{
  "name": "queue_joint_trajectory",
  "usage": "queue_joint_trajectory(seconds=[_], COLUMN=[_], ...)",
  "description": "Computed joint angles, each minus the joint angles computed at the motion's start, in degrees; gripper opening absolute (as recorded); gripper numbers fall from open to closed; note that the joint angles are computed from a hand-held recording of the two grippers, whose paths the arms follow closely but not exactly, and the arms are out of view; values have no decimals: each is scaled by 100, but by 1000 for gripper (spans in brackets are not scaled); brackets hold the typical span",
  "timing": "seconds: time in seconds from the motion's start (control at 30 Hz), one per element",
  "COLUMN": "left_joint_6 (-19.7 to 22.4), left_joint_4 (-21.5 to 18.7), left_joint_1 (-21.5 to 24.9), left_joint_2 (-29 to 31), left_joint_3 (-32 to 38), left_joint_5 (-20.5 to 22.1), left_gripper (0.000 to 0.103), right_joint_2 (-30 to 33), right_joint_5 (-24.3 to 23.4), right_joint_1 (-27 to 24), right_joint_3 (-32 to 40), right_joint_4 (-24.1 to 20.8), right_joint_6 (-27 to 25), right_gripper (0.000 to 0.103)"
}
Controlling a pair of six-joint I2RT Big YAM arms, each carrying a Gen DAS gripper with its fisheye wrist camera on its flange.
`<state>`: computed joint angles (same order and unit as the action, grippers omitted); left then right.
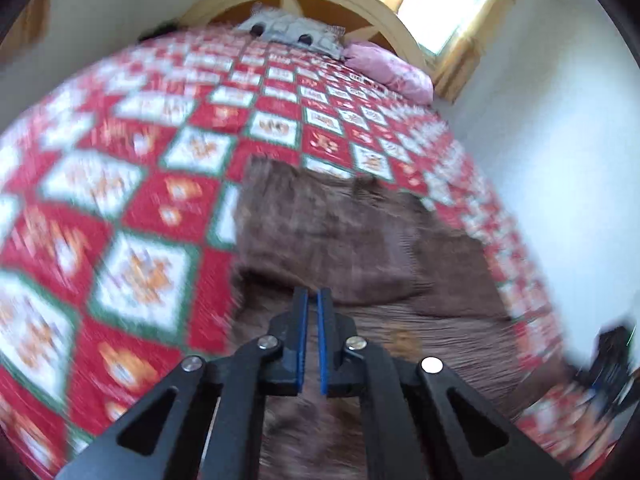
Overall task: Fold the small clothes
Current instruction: 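Lay the lifted hem onto the collar and open the left tool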
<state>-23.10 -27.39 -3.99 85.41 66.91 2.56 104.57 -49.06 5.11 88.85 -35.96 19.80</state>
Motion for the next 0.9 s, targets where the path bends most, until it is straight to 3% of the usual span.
queue_joint_trajectory(seconds=[0.1, 0.17, 0.23, 0.3, 0.33, 0.37, 0.43, 0.47, 0.5, 0.57, 0.7, 0.83, 0.9], left_joint_6=[1002, 1565, 2020, 2427, 2541, 2645, 2879, 2902, 2920, 2859, 2512, 2168, 1936], left_joint_4=[-92, -131, -129, -240, -320, -371, -306, -264, -206, -233, -318, -51, -8], left_joint_1=[-80, -29, 70, 162, 169, 145, 33, -25, -65, -73, -72, -43, -26], left_joint_2=[-10, -55, -154, -216, -229, -233, -122, -69, 79, 292, 790, 799, 740], left_joint_3=[-39, -184, -426, -604, -622, -632, -590, -560, -461, -298, 100, 30, -28], left_joint_5=[-332, -264, -57, 312, 387, 391, 122, 5, -31, 153, 349, 509, 557], left_gripper=[19, 59, 74, 74, 74, 74, 74, 74, 74, 74, 74, 72, 66], right_joint_2=[488, 754, 831, 847, 833, 774, 537, 432, 311, 142, -242, -557, -688], right_joint_5=[373, 564, 768, 649, 512, 396, 367, 452, 562, 785, 1483, 2277, 2545], right_joint_1=[34, 54, 62, 9, -42, -79, -128, -144, -155, -138, -50, 104, 147], right_joint_3=[525, 701, 626, 511, 447, 308, -109, -279, -429, -533, -676, -856, -983], right_joint_4=[-39, -21, 178, 466, 599, 867, 1623, 1964, 2230, 2264, 1844, 1529, 1465], right_joint_6=[138, 284, 438, 603, 757, 1007, 1384, 1487, 1518, 1319, 235, -802, -1132], right_gripper=[8, 10, 11, 12, 21, 37, 62, 65, 65, 65, 65, 65, 65])
